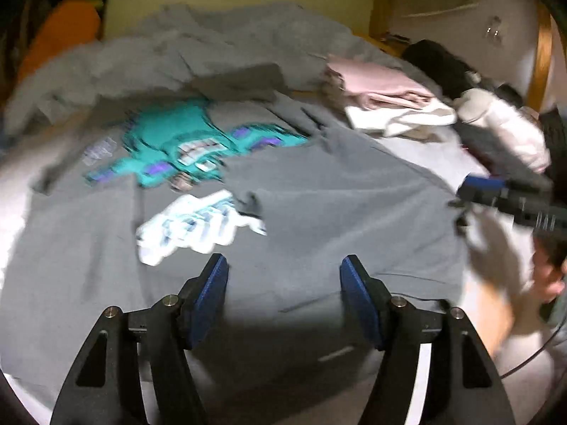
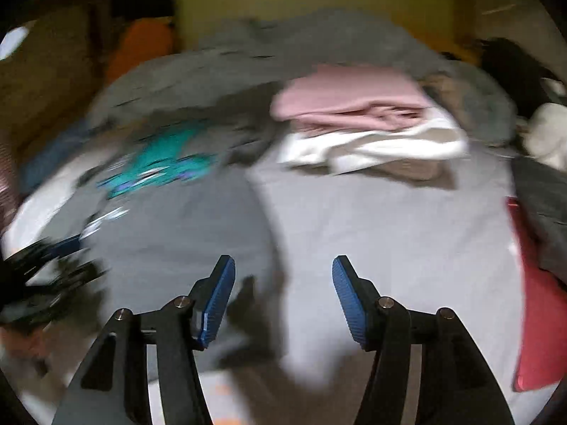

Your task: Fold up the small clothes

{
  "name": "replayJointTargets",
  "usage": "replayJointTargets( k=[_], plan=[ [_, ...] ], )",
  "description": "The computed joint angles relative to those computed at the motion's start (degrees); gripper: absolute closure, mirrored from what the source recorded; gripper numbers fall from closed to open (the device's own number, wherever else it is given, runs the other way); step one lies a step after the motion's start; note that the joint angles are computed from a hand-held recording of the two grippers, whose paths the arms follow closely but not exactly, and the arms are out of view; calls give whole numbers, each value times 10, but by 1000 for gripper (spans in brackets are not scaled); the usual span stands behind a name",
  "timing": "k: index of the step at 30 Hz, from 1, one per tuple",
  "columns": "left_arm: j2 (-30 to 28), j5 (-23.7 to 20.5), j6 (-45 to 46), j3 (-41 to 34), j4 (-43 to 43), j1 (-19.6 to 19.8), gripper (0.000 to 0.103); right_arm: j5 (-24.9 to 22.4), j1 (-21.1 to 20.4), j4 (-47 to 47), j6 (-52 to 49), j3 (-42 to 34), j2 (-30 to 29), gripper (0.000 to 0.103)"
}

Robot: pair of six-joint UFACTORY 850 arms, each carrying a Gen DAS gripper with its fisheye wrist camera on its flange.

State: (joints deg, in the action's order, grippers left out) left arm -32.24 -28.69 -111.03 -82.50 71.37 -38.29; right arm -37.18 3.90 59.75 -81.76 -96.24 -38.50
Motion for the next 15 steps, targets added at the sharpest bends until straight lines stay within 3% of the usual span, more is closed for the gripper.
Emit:
replayJointTargets(
  k=[3, 7, 11, 13, 15],
  plan=[
    [-1, 33, -42, 3, 14, 10, 37, 28, 6, -40, -8, 30, 15, 43],
    [-9, 10, -33, -10, 10, 9, 37, 10, 11, -110, 57, 6, -3, 43],
    [-8, 10, -72, -1, 43, 13, 37, 9, 14, -93, -15, 38, 14, 43],
    [-8, 2, -124, 10, 103, 11, 35, 53, 22, -92, -24, 59, 24, 43],
    [-15, -18, -149, 13, 140, 4, 31, 142, 35, -72, -31, 79, 32, 44]
  ],
)
